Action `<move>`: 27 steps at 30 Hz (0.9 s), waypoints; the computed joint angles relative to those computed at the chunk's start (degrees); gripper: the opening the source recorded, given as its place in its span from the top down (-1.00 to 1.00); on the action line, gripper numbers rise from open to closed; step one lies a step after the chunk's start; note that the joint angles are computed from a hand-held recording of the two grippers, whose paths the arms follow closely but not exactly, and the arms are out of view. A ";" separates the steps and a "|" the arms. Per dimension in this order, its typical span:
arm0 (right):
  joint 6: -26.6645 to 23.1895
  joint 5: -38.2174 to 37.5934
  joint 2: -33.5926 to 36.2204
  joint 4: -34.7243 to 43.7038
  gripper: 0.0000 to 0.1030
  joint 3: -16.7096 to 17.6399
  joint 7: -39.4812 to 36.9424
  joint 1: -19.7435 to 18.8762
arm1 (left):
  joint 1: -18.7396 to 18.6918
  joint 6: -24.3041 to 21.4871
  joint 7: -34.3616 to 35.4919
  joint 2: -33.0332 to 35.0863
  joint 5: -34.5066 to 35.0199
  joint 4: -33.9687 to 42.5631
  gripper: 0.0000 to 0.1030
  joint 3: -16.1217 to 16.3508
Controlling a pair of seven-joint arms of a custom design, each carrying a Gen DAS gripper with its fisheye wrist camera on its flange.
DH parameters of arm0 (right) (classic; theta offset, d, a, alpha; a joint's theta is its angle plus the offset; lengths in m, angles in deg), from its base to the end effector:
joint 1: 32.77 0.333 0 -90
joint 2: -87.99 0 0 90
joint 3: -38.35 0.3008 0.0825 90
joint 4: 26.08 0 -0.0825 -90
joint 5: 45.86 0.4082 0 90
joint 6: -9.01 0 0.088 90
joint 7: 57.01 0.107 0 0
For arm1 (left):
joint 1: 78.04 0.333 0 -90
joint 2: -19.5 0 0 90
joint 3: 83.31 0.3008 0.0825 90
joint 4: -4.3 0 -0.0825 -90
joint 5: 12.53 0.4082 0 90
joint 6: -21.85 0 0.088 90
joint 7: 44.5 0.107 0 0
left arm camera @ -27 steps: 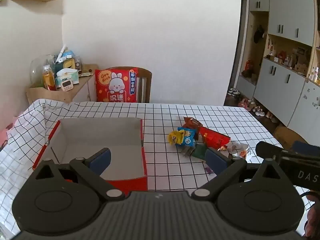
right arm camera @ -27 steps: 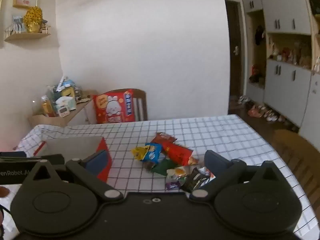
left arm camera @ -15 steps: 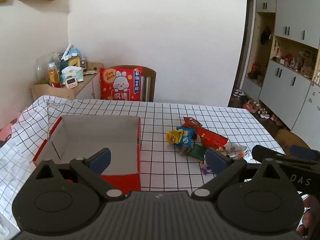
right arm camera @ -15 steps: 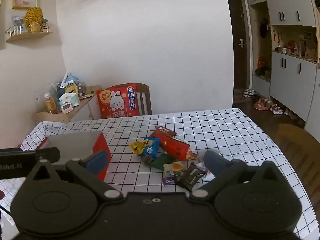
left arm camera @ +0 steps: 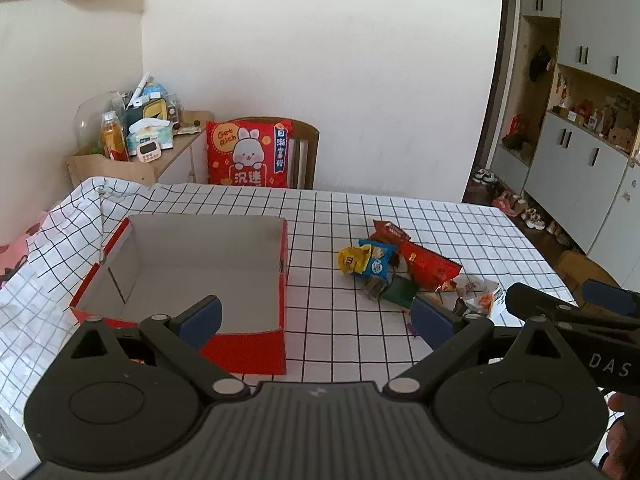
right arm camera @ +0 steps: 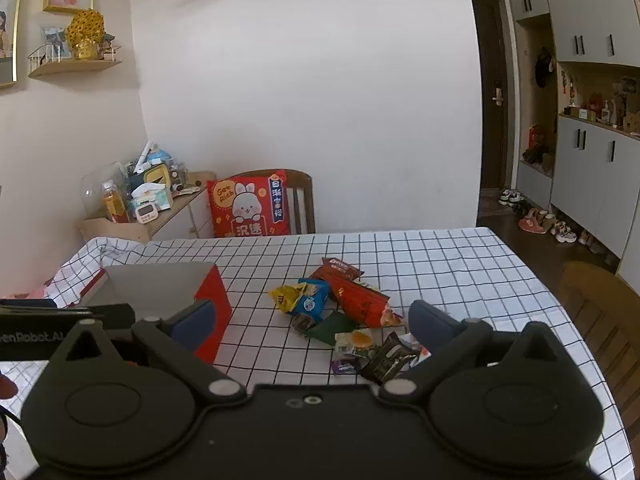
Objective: Organize snacks
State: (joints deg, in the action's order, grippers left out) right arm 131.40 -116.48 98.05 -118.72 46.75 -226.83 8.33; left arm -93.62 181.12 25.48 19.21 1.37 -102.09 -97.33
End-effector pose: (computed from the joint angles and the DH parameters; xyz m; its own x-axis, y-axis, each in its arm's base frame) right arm 0.4749 0.4819 0.5627 -0.2468 -0.9552 -0.1634 -0.3657 0.2479 -0.8971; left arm 0.5459 -0.3228 0.6052 -0.3668 -0.9291 0.0469 -0.5628 0.1815 -0.8064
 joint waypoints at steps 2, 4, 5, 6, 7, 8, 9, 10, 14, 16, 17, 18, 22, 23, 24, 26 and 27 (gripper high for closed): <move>-0.28 0.82 0.28 0.42 -0.99 0.06 -0.66 0.01 | 0.00 -0.94 -0.30 0.07 0.56 0.24 -0.97 0.00; -0.40 1.34 0.48 0.69 -0.99 0.00 -0.57 0.12 | 0.01 -1.42 0.36 0.11 -0.20 0.34 -0.97 0.04; -0.38 1.54 0.50 0.70 -0.99 -0.05 -0.54 0.13 | 0.02 -1.62 0.69 0.08 -0.44 0.33 -0.97 0.06; -0.59 1.81 0.54 0.79 -0.99 -0.07 -0.54 0.18 | 0.04 -1.60 1.09 -0.04 -0.85 0.17 -0.97 0.08; -0.65 1.90 0.55 0.83 -0.99 -0.10 -0.44 0.25 | 0.05 -1.59 1.09 -0.04 -0.90 0.07 -0.97 0.08; -0.79 1.84 0.82 1.06 -0.99 -0.09 -0.28 0.38 | 0.06 -1.78 1.20 -0.07 -0.99 0.09 -0.97 0.08; -0.93 1.90 0.90 1.14 -0.99 -0.12 -0.25 0.49 | 0.06 -2.08 1.24 -0.05 -1.00 0.18 -0.97 0.07; -0.99 2.05 0.99 1.26 -0.99 -0.14 -0.35 0.57 | 0.07 -2.34 1.56 0.00 -1.40 0.29 -0.97 0.08; -1.14 2.37 1.29 1.70 -0.99 -0.28 -0.64 0.91 | 0.07 -2.93 2.51 -0.01 -2.62 0.36 -0.97 0.09; -1.18 2.43 1.30 1.72 -0.99 -0.37 -0.66 1.00 | 0.05 -2.77 2.67 -0.16 -2.76 0.05 -0.97 0.06; -1.45 2.58 1.44 1.94 -0.99 -0.35 -0.80 1.10 | 0.04 -2.85 2.82 -0.15 -2.88 0.07 -0.97 0.04; -1.69 2.74 1.55 2.09 -0.99 -0.36 -0.90 1.19 | 0.03 -2.93 2.94 -0.12 -2.96 0.12 -0.97 0.04; -2.23 3.36 1.73 2.55 -0.99 -0.46 -1.19 1.38 | -0.01 -3.22 3.45 0.07 -3.31 0.36 -0.97 0.01; -2.31 3.64 2.04 3.12 -0.99 -0.51 -1.57 1.36 | -0.03 -3.32 3.40 0.12 -3.19 0.43 -0.97 0.00; -2.25 3.78 2.04 3.14 -0.99 -0.60 -1.53 1.39 | -0.04 -3.34 3.32 0.15 -3.09 0.46 -0.97 0.01; -2.52 3.86 2.04 3.14 -0.99 -0.71 -1.41 1.55 | -0.08 -3.34 3.08 0.21 -2.91 0.46 -0.97 0.00; -2.53 3.88 2.01 3.11 -0.99 -0.76 -1.31 1.57 | -0.11 -3.46 3.06 0.32 -2.92 0.59 -0.97 -0.02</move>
State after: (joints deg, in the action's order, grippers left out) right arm 128.87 -112.60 100.07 -115.61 45.99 -228.15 9.90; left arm -93.73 177.67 28.54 19.54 -1.55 -101.51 -97.35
